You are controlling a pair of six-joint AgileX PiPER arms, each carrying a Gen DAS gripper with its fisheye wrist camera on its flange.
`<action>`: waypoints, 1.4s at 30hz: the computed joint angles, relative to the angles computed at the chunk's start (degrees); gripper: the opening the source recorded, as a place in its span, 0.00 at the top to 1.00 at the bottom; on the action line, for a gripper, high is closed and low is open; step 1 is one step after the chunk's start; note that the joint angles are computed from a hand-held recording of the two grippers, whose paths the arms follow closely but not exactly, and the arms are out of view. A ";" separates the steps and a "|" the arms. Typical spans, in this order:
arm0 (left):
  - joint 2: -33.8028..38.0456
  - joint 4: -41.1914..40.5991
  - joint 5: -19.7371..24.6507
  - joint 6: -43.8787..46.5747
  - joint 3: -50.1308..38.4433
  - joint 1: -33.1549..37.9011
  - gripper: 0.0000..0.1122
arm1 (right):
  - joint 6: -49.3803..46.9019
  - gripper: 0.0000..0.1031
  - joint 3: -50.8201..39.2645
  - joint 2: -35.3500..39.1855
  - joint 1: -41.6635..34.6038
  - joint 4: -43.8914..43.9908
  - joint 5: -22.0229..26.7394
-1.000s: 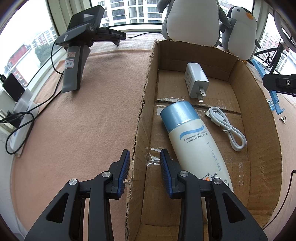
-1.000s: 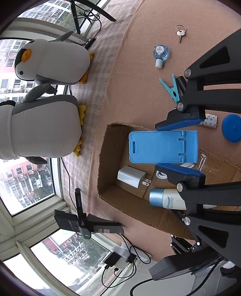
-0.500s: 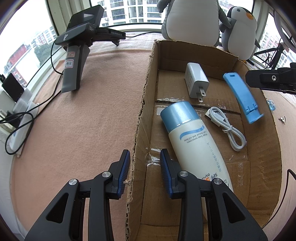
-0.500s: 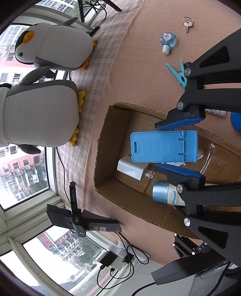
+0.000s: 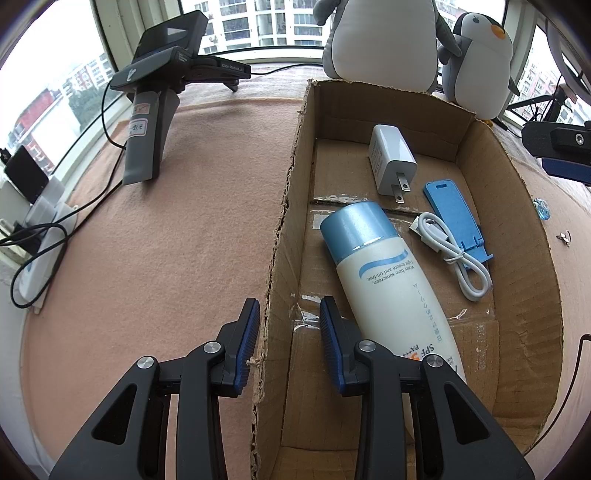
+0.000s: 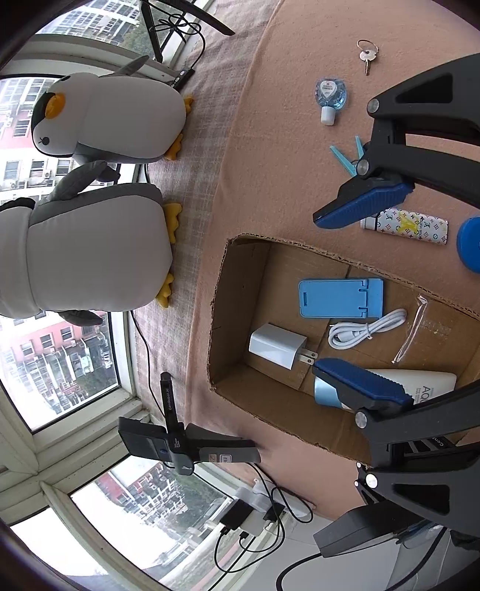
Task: Organize rigid objects
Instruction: 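Release the phone stand into the box and move the right gripper away, then move the right gripper to the key ring and close on it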
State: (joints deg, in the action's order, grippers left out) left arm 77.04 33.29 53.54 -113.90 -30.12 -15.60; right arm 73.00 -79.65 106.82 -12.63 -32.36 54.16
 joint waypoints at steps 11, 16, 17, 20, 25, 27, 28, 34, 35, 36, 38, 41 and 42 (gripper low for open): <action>0.00 0.07 0.00 0.28 0.03 -0.09 0.72 | 7.80 0.33 14.26 -12.65 2.06 -5.63 0.89; 0.11 0.07 0.04 0.42 -0.04 -0.13 0.72 | 10.32 0.33 20.66 -18.34 2.00 -6.92 0.63; 0.12 0.04 0.08 0.52 -0.08 -0.12 0.72 | 10.79 0.33 21.90 -19.51 2.05 -7.19 0.68; 0.14 0.02 0.13 0.61 -0.15 -0.15 0.72 | 11.79 0.33 24.39 -21.98 2.86 -7.85 3.41; 0.38 0.02 0.16 0.93 -0.34 0.04 0.72 | 12.45 0.33 29.22 -27.10 2.13 -6.66 7.96; 0.48 0.01 0.16 0.80 -0.39 -0.11 0.72 | 12.89 0.33 31.60 -29.39 0.99 -6.21 8.91; 0.53 0.02 0.15 0.76 -0.40 -0.21 0.72 | 13.14 0.33 33.02 -30.73 0.36 -6.10 9.42; 0.57 0.02 -0.03 1.30 -0.32 0.04 0.72 | 12.11 0.33 40.26 -35.38 -1.79 -5.82 9.00; 0.60 0.02 -0.05 1.32 -0.31 0.02 0.72 | 12.01 0.33 41.11 -35.48 -1.72 -6.00 9.14; 0.59 0.05 -0.07 1.34 -0.28 0.01 0.72 | 11.93 0.33 41.82 -35.49 -1.86 -6.05 9.30; 0.70 0.05 -0.04 1.35 -0.37 0.00 0.72 | 11.81 0.33 43.68 -36.41 -2.51 -6.16 8.05; 0.77 0.03 -0.03 1.50 -0.39 0.01 0.72 | 10.24 0.39 45.50 -37.25 -4.74 -6.30 5.38; 0.77 0.03 -0.03 1.50 -0.39 0.01 0.72 | 9.87 0.42 46.21 -37.98 -5.88 -6.33 4.02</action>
State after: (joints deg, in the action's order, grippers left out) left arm 77.80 33.32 53.52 -112.40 -30.51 -15.59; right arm 82.87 -33.44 68.84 -18.51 -38.69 58.18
